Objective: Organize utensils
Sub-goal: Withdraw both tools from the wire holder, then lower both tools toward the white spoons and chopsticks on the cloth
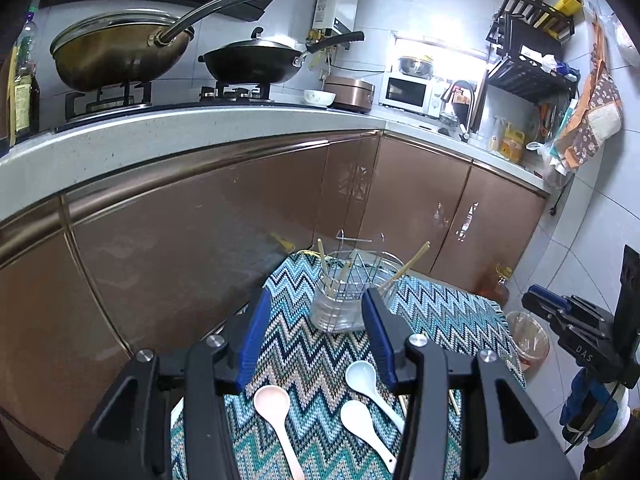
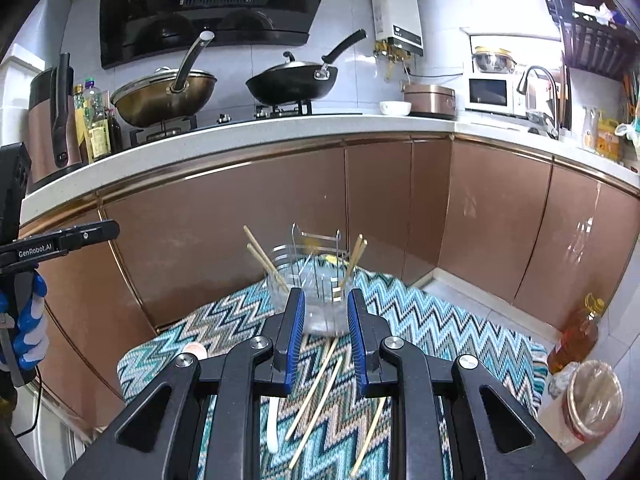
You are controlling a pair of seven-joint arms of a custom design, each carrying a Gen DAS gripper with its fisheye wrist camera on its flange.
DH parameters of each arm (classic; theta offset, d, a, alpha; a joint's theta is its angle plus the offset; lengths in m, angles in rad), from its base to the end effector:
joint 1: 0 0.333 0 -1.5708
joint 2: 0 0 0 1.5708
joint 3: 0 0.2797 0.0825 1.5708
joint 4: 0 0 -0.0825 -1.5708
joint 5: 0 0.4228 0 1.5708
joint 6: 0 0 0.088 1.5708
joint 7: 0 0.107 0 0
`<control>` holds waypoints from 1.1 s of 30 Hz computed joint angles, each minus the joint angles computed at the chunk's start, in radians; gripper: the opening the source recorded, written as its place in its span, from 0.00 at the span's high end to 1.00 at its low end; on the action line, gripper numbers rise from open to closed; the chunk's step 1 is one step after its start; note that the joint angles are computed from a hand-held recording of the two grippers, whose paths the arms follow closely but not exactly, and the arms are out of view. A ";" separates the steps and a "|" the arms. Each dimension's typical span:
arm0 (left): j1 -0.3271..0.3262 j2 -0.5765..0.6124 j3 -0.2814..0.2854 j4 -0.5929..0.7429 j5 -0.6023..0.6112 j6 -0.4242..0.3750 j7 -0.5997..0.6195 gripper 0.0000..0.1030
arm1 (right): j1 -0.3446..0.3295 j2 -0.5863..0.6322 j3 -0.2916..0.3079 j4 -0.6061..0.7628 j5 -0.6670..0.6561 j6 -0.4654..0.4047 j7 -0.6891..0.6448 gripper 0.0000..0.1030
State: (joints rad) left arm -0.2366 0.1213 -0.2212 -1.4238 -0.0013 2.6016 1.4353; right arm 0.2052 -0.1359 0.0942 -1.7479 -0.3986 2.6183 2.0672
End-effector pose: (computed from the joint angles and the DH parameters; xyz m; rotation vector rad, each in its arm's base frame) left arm 0.6074 -0.2866 0.7198 -1.4069 1.9169 -1.2443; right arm 0.5765 0.1915 0.7011 -1.6040 1.5302 -0.8727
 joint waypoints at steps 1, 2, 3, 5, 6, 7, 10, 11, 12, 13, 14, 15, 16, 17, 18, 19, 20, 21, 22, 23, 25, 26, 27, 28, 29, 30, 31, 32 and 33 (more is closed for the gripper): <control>0.001 -0.009 0.000 -0.012 -0.004 0.003 0.001 0.56 | 0.001 -0.010 0.001 -0.012 0.000 -0.006 0.003 0.79; 0.002 -0.019 -0.001 -0.027 -0.011 0.005 0.006 0.56 | 0.002 -0.022 0.002 -0.027 0.004 -0.009 0.003 0.79; 0.003 -0.028 -0.001 -0.039 -0.016 0.006 0.009 0.56 | 0.002 -0.033 0.003 -0.038 0.008 -0.015 0.005 0.79; 0.005 -0.044 -0.002 -0.059 -0.026 0.006 0.018 0.56 | 0.001 -0.049 0.008 -0.056 0.010 -0.021 0.009 0.79; 0.005 -0.050 -0.002 -0.066 -0.029 0.006 0.020 0.56 | 0.000 -0.056 0.011 -0.062 0.010 -0.027 0.011 0.79; 0.005 -0.057 -0.002 -0.074 -0.031 0.006 0.022 0.56 | 0.000 -0.059 0.013 -0.063 0.014 -0.036 0.011 0.79; 0.007 -0.076 -0.001 -0.098 -0.034 0.000 0.026 0.56 | 0.001 -0.079 0.014 -0.085 0.035 -0.047 0.009 0.79; 0.006 -0.083 -0.001 -0.107 -0.026 -0.003 0.020 0.56 | 0.000 -0.087 0.015 -0.096 0.038 -0.047 0.009 0.79; 0.006 -0.089 -0.001 -0.115 -0.025 -0.007 0.018 0.56 | -0.001 -0.091 0.017 -0.101 0.041 -0.053 0.010 0.79; 0.006 -0.093 -0.001 -0.122 -0.029 -0.011 0.020 0.56 | -0.002 -0.094 0.019 -0.105 0.044 -0.060 0.011 0.79; 0.006 -0.094 -0.001 -0.123 -0.031 -0.015 0.021 0.56 | -0.002 -0.097 0.019 -0.108 0.049 -0.066 0.010 0.79; 0.006 -0.100 -0.001 -0.133 -0.034 -0.016 0.022 0.56 | -0.002 -0.102 0.019 -0.115 0.056 -0.070 0.009 0.79; 0.007 -0.105 -0.001 -0.143 -0.038 -0.016 0.024 0.56 | -0.001 -0.108 0.018 -0.123 0.066 -0.075 0.006 0.79; 0.007 -0.109 -0.001 -0.151 -0.044 -0.019 0.027 0.56 | -0.001 -0.115 0.017 -0.132 0.073 -0.079 0.004 0.79; 0.007 -0.111 -0.001 -0.157 -0.050 -0.022 0.030 0.56 | -0.001 -0.119 0.017 -0.137 0.078 -0.086 0.002 0.79; 0.007 -0.112 -0.001 -0.160 -0.056 -0.025 0.033 0.56 | -0.002 -0.122 0.017 -0.142 0.084 -0.093 0.000 0.79; 0.007 -0.112 -0.001 -0.163 -0.066 -0.030 0.039 0.56 | -0.002 -0.125 0.016 -0.147 0.091 -0.098 -0.003 0.79; 0.007 -0.111 -0.001 -0.164 -0.069 -0.035 0.040 0.56 | -0.003 -0.128 0.015 -0.152 0.098 -0.101 -0.005 0.79; 0.007 -0.110 -0.001 -0.166 -0.068 -0.040 0.039 0.56 | -0.004 -0.129 0.013 -0.155 0.105 -0.106 -0.007 0.79; 0.007 -0.105 -0.001 -0.162 -0.068 -0.046 0.042 0.56 | -0.004 -0.129 0.012 -0.158 0.112 -0.109 -0.009 0.79; 0.007 -0.101 -0.001 -0.163 -0.068 -0.053 0.044 0.56 | -0.004 -0.120 0.011 -0.152 0.124 -0.121 -0.016 0.79; 0.007 -0.098 -0.001 -0.162 -0.071 -0.056 0.046 0.56 | -0.004 -0.117 0.011 -0.151 0.127 -0.126 -0.018 0.79; 0.007 -0.095 -0.001 -0.162 -0.075 -0.060 0.049 0.56 | -0.003 -0.112 0.010 -0.149 0.132 -0.131 -0.022 0.79; 0.008 -0.093 -0.001 -0.163 -0.079 -0.061 0.052 0.56 | -0.003 -0.108 0.008 -0.147 0.138 -0.134 -0.025 0.79; 0.009 -0.088 0.000 -0.161 -0.082 -0.065 0.054 0.56 | -0.001 -0.104 0.006 -0.146 0.144 -0.135 -0.030 0.79; 0.009 -0.085 0.000 -0.161 -0.084 -0.069 0.057 0.56 | 0.000 -0.096 0.004 -0.143 0.151 -0.138 -0.036 0.79; 0.010 -0.084 0.000 -0.163 -0.085 -0.072 0.056 0.56 | 0.001 -0.092 0.004 -0.139 0.154 -0.143 -0.038 0.79; 0.010 -0.079 0.000 -0.160 -0.088 -0.078 0.059 0.56 | 0.003 -0.084 0.002 -0.135 0.160 -0.146 -0.044 0.79; 0.011 -0.074 0.000 -0.159 -0.092 -0.083 0.062 0.56 | 0.004 -0.077 0.000 -0.131 0.167 -0.147 -0.050 0.79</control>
State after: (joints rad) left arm -0.2252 0.0475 -0.2210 -1.5832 -0.0935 2.5191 1.4973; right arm 0.2097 -0.2129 0.0938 -1.8794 -0.2311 2.4708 2.0175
